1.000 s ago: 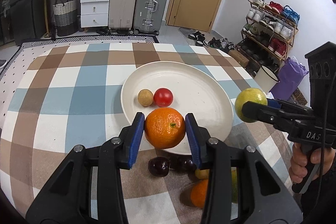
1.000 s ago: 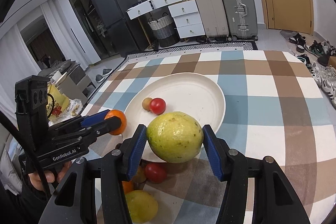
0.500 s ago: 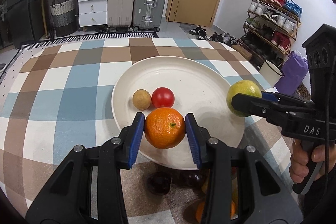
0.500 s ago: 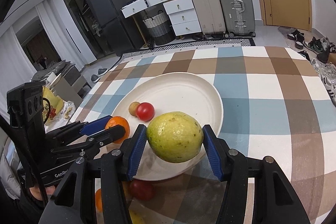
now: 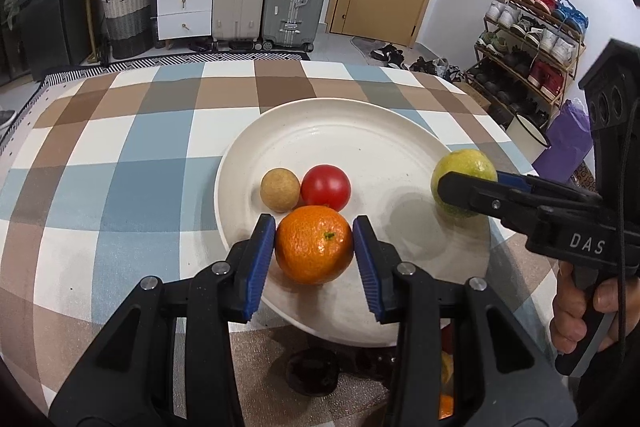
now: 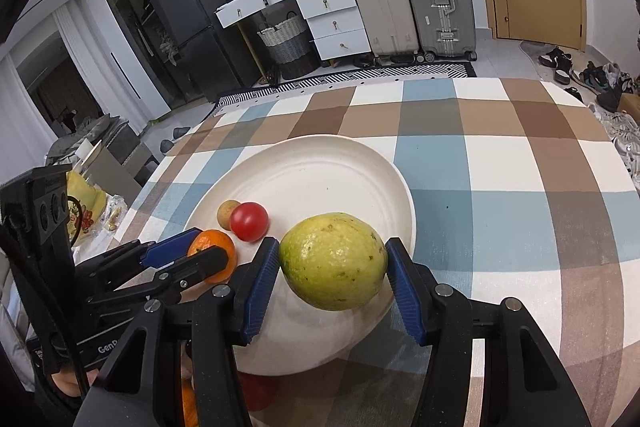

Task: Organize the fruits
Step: 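Lift both fruits onto the cream plate and open both tools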

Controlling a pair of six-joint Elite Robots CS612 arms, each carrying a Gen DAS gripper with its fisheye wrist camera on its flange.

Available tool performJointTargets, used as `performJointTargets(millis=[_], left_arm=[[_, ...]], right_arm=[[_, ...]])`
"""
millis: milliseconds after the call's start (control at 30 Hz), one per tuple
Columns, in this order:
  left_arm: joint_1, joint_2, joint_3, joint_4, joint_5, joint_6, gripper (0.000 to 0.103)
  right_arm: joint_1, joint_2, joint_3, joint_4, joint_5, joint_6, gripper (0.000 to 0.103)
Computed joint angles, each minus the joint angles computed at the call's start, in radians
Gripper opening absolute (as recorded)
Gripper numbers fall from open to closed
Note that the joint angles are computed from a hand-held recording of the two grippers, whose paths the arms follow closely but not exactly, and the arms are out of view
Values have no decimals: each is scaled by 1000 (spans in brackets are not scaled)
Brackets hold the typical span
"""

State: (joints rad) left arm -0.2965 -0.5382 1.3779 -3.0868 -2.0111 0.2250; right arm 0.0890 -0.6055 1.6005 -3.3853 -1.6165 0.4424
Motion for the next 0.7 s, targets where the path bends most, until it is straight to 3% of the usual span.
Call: performJointTargets(millis=[267,300,433,500,533,633,700], left_arm=[[0,2,-6,-1,-2,-5,37],[-1,-1,-2,-4,2,0,40],[-1,-14,14,-10,10,-12,65],[2,-21,25,-20,4,-19,69],[3,-26,33,-22,3,-21,77],[7,-42,63,-69,18,-54,87],[11,-54,80,-83,16,-64,97]], right_arm=[[-2,1,-12,17,-23,8,55],[1,0,-7,2,-37,9,55],[1,-10,21,-70,-38,26,58],[3,-21,35,-77,-42,24,70],[3,-27,43,-82,-38,20,73],[7,-40,67,-114,-33,19,98],[7,-48,79,-116,-19,24,103]])
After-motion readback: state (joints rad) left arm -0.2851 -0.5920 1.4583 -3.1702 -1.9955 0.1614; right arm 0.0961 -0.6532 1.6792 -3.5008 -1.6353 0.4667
